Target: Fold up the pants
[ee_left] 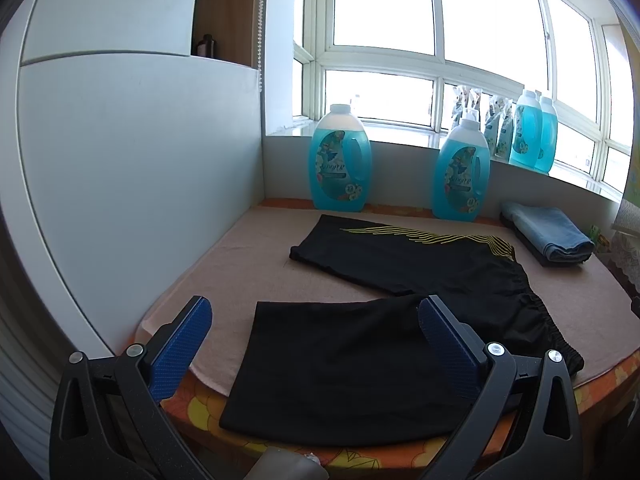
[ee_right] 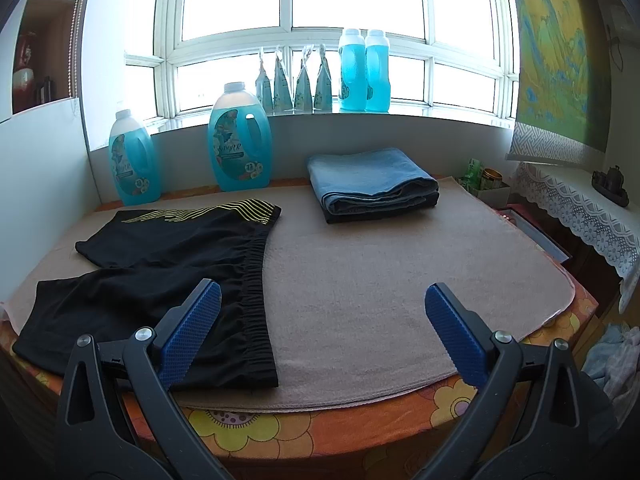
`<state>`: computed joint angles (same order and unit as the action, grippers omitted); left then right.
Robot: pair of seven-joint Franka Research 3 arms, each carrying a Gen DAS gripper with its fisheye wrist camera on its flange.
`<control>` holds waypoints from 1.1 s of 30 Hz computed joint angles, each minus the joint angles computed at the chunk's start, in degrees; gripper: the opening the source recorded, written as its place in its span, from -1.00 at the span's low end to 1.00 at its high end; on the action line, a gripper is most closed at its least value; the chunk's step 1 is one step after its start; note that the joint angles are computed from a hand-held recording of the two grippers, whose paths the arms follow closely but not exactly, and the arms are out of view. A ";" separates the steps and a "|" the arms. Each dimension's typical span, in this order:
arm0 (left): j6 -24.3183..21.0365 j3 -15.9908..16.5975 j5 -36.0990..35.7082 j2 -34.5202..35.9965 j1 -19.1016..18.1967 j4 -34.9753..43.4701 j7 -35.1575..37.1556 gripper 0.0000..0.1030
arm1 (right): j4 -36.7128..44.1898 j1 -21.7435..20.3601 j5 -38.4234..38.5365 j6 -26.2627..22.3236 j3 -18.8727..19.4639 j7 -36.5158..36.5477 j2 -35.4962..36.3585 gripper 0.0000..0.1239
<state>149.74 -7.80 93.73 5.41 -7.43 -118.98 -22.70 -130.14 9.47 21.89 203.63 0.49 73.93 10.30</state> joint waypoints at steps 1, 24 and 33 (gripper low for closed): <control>0.11 0.02 0.03 0.01 0.01 0.01 0.01 1.00 | -0.04 -0.13 -0.21 -0.01 0.09 0.21 -0.02 0.66; 0.84 0.29 -0.53 0.56 0.16 0.34 0.96 0.99 | 0.42 0.07 -0.09 -0.19 -0.08 0.32 0.51 0.66; 1.43 0.58 -1.17 1.24 0.23 1.00 1.89 0.99 | 0.56 -0.30 -0.56 -0.50 0.04 0.67 0.41 0.66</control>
<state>151.17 -7.23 92.56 6.66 -7.20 -117.98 -20.81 -129.58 9.17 21.33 203.12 0.53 74.60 10.71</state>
